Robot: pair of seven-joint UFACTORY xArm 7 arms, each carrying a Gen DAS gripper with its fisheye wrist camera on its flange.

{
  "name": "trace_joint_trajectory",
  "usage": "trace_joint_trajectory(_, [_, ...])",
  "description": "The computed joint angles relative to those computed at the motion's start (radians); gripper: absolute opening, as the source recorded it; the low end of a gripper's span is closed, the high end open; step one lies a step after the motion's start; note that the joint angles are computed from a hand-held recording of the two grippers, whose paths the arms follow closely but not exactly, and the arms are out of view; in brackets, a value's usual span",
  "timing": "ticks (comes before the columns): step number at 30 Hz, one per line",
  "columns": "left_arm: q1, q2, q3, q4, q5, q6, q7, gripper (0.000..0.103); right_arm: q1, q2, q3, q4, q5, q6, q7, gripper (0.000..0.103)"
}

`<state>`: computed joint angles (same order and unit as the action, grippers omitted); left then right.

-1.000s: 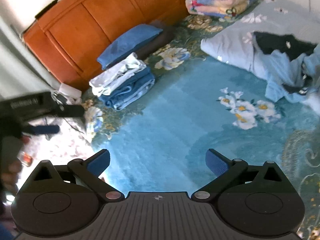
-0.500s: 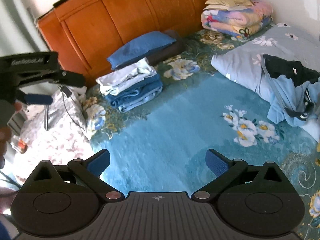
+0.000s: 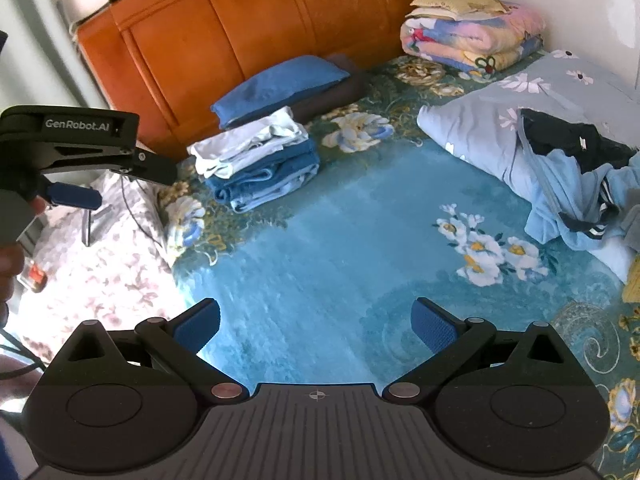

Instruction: Fold clothes

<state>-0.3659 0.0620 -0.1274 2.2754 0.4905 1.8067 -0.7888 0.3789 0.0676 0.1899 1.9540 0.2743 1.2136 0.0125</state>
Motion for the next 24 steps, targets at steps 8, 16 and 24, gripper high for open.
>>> trace_joint_trajectory(8, [-0.002,0.002,-0.002,-0.003,-0.009,0.012,0.004,0.101,-0.001,0.014,0.001,0.019,0.011,0.017,-0.026,0.102])
trace_joint_trajectory(16, [-0.008,0.012,0.002,0.014,-0.019,0.035,-0.003,0.101,-0.004,0.015,-0.001,0.022,0.02,0.031,-0.035,0.102])
trace_joint_trajectory(24, [-0.003,0.013,0.009,0.017,-0.049,0.05,-0.018,0.101,-0.009,0.01,-0.003,0.016,0.027,0.039,-0.043,0.103])
